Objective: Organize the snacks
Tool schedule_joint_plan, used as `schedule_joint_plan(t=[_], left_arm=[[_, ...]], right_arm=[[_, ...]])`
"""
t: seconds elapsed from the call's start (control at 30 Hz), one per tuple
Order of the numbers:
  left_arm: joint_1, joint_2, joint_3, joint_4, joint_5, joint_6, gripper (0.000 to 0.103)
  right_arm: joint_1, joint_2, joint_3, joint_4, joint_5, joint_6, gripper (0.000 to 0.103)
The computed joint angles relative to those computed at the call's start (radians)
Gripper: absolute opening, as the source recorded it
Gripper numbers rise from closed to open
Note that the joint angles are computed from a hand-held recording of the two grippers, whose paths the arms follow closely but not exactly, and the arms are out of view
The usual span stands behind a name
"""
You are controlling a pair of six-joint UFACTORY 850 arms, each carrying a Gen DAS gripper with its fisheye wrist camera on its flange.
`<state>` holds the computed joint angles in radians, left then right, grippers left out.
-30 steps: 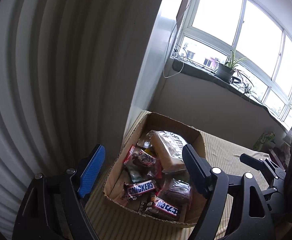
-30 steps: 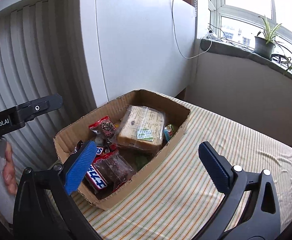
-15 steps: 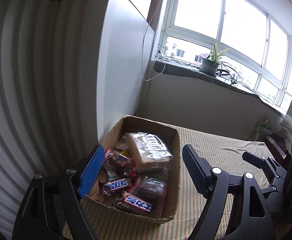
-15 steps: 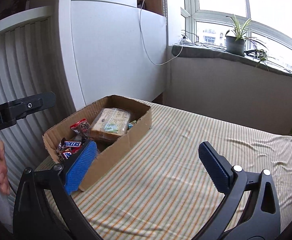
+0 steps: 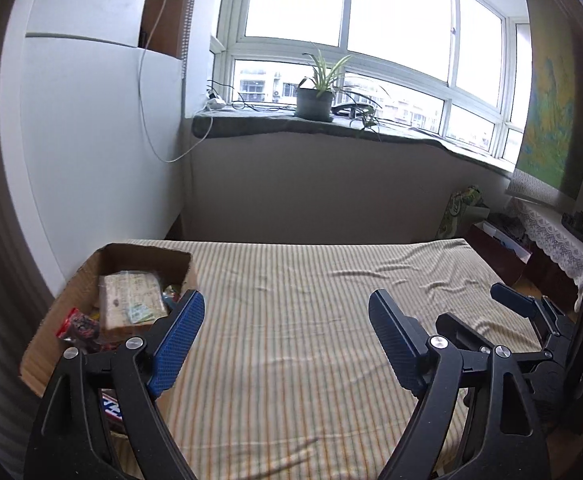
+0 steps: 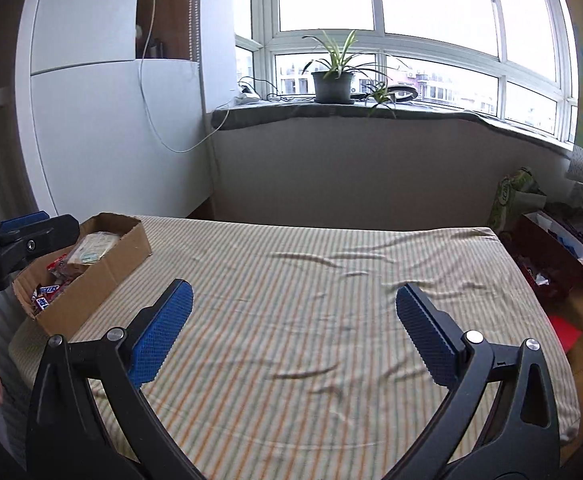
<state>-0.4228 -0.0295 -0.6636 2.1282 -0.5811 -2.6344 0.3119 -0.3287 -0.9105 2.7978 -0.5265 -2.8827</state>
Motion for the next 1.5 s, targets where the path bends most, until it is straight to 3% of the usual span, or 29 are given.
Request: schedule_joint_plan(t=[0.2, 0.5, 0.53, 0.6, 0.73, 1.5], left_arm=[[-0.039, -0.044, -0.052, -0.035, 0.016, 0.037, 0.084], [-0.063, -0.022, -0.043, -0.138, -0.001, 0.102, 0.085], [-0.066, -0.017, -0.038, -0.150, -0.008, 0.109, 0.087], [-0.070, -0.004, -0.022, -0.137, -0.026, 0.085, 0.103], [-0.064, 0.018, 0.003, -0.093, -0.033, 0.029, 0.103], [-0.065, 0.039, 0.026, -0.108, -0.063, 0.049, 0.103]], right_arm=[[-0.050, 0.023, 0.016, -0.001, 0.005, 0.019, 0.103], [-0.003, 0.029, 0.020, 0.008, 0.005, 0.001, 0.103], [0.002, 0.029, 0.020, 0.011, 0.008, -0.003, 0.103], [0.009, 0.028, 0.018, 0.019, 0.014, -0.013, 0.103], [0.022, 0.029, 0.017, 0.034, 0.020, -0.031, 0.103], [0.043, 0.037, 0.017, 0.047, 0.036, -0.061, 0.103]])
